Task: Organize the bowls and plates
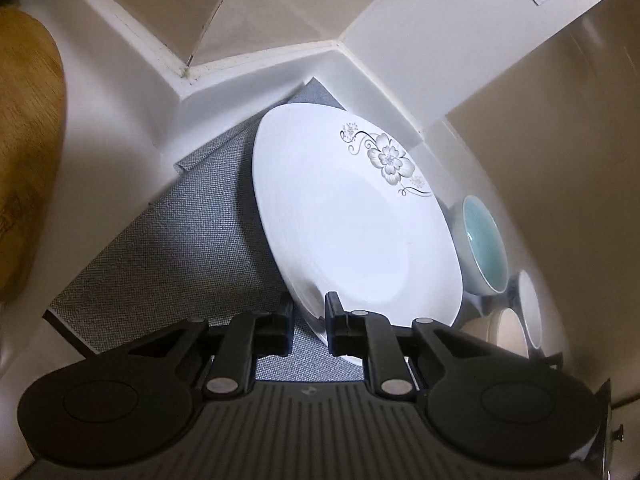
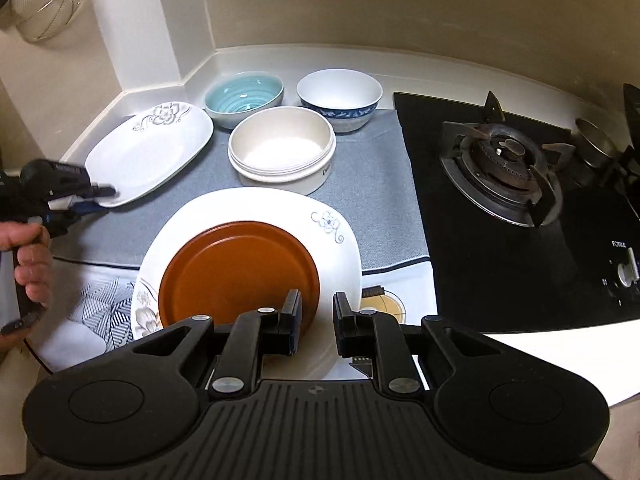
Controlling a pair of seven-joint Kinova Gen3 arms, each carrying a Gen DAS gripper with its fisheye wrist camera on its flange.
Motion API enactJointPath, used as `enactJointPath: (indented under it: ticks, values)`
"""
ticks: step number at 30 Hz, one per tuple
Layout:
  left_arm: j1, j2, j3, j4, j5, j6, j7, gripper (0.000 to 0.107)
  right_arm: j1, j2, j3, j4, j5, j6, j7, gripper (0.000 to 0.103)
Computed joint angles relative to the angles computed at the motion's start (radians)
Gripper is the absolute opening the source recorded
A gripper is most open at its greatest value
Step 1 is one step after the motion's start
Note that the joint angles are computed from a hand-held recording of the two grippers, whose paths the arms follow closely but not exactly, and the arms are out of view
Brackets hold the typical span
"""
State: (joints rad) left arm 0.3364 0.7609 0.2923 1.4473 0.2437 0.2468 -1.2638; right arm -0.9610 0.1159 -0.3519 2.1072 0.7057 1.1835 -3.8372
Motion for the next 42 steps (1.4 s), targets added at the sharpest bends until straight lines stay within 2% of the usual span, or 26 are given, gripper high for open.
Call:
enactJointPath:
  ticks: [5, 12, 19, 24, 30, 34, 37, 42]
  values:
    - [-0.07, -0.007, 0.06, 0.013, -0.003, 0.049, -0.074, 0.017, 0.033, 0.015, 0.025, -0.002, 0.043, -0.062, 0.046, 0.019]
    - [-0.189, -0.045, 0.106, 0.035, 0.04, 0.223, -0.252, 0.017, 0.06, 0.039, 0.056, -0.015, 0.133, -0.145, 0.078, 0.019]
    - [-0.219, -0.118, 0.038, 0.09, 0.083, 0.301, -0.383, 0.015, 0.082, 0.067, 0.087, -0.036, 0.203, -0.232, 0.115, 0.019]
    - [-0.205, -0.143, 0.002, 0.12, 0.112, 0.282, -0.424, 0.015, 0.105, 0.1, 0.115, -0.065, 0.236, -0.31, 0.173, 0.019]
    - [-0.122, -0.167, -0.069, 0.129, 0.055, 0.224, -0.388, 0.016, 0.136, 0.147, 0.169, -0.11, 0.274, -0.404, 0.256, 0.019]
    - [-0.09, -0.16, -0.092, 0.117, 0.011, 0.196, -0.356, 0.018, 0.157, 0.176, 0.208, -0.141, 0.276, -0.438, 0.297, 0.02]
    - [-0.055, -0.155, -0.118, 0.111, -0.034, 0.163, -0.328, 0.02, 0.179, 0.194, 0.229, -0.159, 0.246, -0.461, 0.345, 0.024]
    - [-0.053, -0.144, -0.116, 0.097, -0.061, 0.149, -0.294, 0.02, 0.206, 0.219, 0.256, -0.177, 0.182, -0.498, 0.459, 0.027]
